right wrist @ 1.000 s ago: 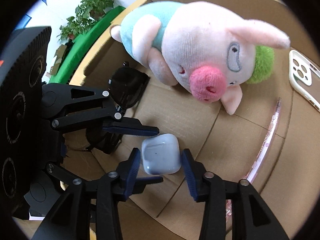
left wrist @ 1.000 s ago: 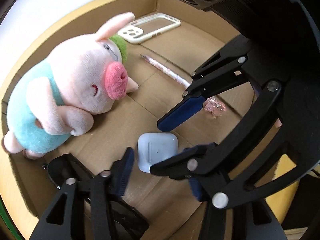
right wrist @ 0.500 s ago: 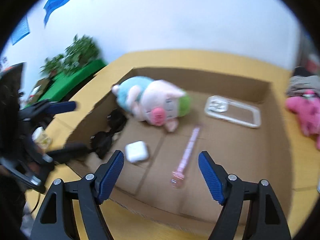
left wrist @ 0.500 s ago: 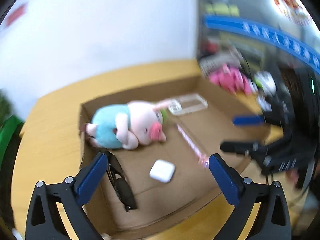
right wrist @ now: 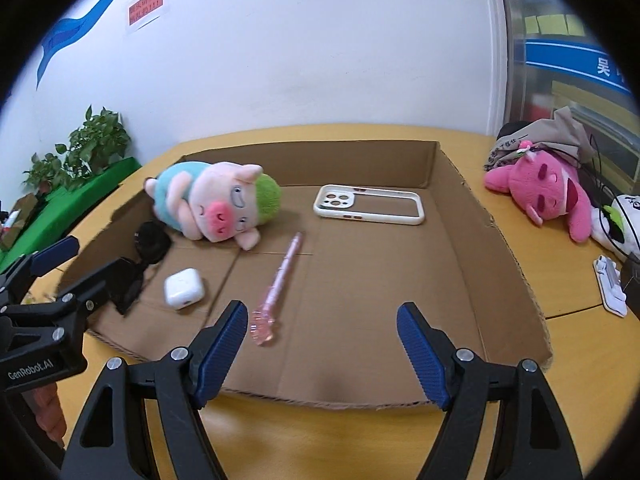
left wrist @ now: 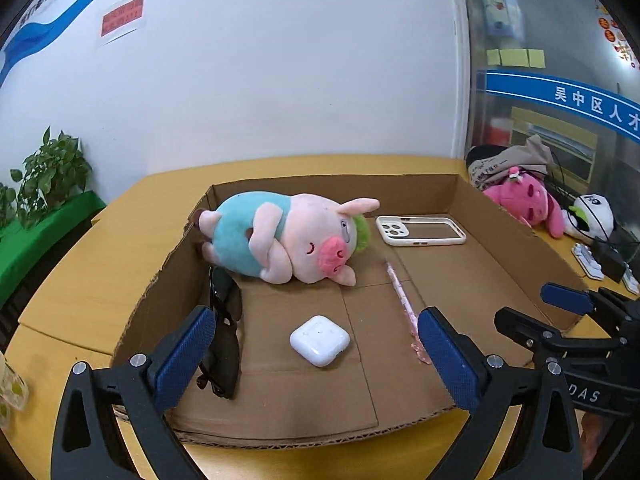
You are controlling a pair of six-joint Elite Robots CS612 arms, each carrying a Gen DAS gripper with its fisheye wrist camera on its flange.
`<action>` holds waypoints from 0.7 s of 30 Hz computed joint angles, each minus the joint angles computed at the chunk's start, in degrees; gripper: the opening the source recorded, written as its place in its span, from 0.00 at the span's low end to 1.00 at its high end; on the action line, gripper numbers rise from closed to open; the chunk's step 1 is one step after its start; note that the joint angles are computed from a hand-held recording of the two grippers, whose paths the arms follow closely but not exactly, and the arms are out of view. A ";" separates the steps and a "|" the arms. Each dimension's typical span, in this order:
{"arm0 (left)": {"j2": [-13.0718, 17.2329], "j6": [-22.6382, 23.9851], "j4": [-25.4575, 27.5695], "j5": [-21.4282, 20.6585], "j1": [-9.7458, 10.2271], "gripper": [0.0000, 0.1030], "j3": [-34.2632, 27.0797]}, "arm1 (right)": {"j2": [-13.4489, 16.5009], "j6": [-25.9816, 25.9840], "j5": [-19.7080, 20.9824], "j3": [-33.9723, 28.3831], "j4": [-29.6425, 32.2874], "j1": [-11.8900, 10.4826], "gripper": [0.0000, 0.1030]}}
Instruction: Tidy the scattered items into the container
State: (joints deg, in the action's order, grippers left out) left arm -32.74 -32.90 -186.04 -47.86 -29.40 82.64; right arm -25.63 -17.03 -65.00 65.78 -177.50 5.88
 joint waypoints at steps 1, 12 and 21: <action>0.33 -0.10 -0.17 0.42 -0.03 1.00 -0.18 | 0.28 -0.10 -0.06 -0.14 -0.37 0.00 0.75; 2.83 -2.31 0.61 3.06 -0.12 1.00 -1.40 | 2.80 1.65 1.53 -0.03 -10.36 -0.40 0.79; 2.84 -2.71 1.94 2.60 0.05 1.00 -1.83 | 2.80 1.60 1.66 -0.16 -10.21 -0.41 0.80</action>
